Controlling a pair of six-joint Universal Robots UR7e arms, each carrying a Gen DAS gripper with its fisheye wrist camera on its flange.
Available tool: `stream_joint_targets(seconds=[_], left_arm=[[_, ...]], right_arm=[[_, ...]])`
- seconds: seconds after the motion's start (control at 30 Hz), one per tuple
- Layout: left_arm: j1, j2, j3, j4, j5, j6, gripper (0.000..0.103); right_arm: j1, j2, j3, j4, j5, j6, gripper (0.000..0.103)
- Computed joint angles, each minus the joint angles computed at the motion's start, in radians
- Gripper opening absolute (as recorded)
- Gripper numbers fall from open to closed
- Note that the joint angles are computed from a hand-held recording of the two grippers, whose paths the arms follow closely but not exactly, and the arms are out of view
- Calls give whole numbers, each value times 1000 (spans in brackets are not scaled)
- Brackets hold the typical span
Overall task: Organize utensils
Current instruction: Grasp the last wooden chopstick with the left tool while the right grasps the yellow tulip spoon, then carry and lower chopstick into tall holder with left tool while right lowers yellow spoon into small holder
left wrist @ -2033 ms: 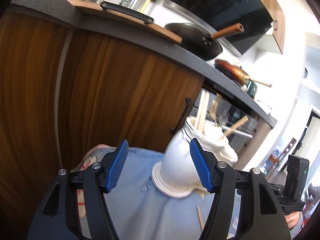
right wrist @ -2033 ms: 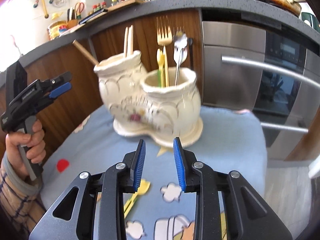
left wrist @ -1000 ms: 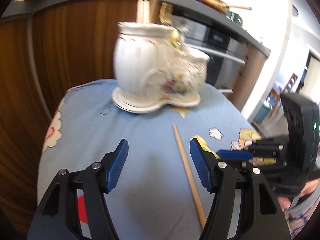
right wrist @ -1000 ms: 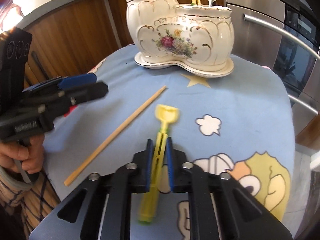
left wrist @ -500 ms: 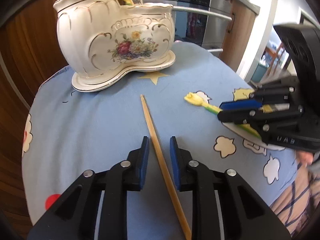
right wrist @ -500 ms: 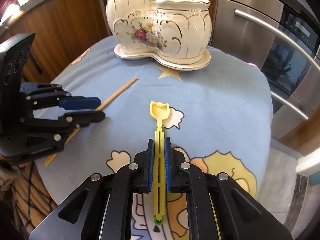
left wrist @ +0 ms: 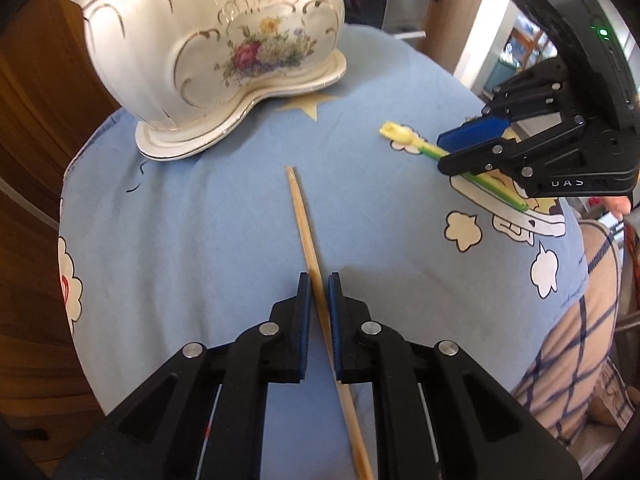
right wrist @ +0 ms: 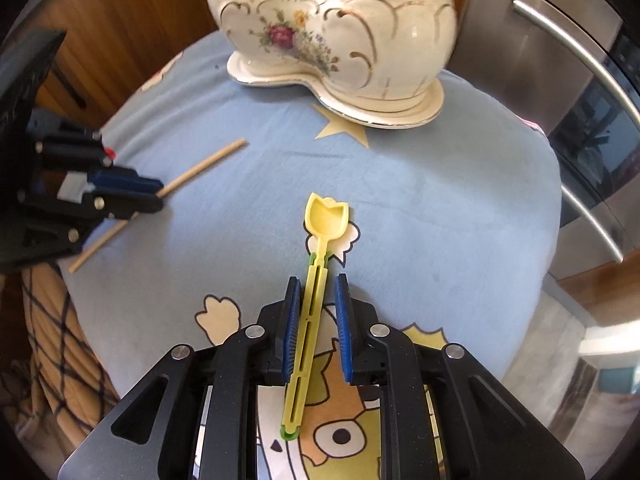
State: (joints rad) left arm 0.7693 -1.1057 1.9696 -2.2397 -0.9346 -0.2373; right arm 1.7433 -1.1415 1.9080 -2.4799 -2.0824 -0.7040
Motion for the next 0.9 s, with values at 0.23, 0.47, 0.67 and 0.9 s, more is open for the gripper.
stream_joint_targets(seconds=[0.23,0.47,0.67,0.9], left_arm=[[8,48,-118,214,-15,-19,11],[-31,53,-79,166,24,17,5],[-61,-28,46,20,61,21,5],[-81,-140,155,-199,111,-2,5]], right_arm=[[26,41,-59,106,-51,28,17],[28,37,-50,99,-24,7,11],[5,-7,-8,26,42,-16,10],[-41,-74,28,-71,172,-14,11]])
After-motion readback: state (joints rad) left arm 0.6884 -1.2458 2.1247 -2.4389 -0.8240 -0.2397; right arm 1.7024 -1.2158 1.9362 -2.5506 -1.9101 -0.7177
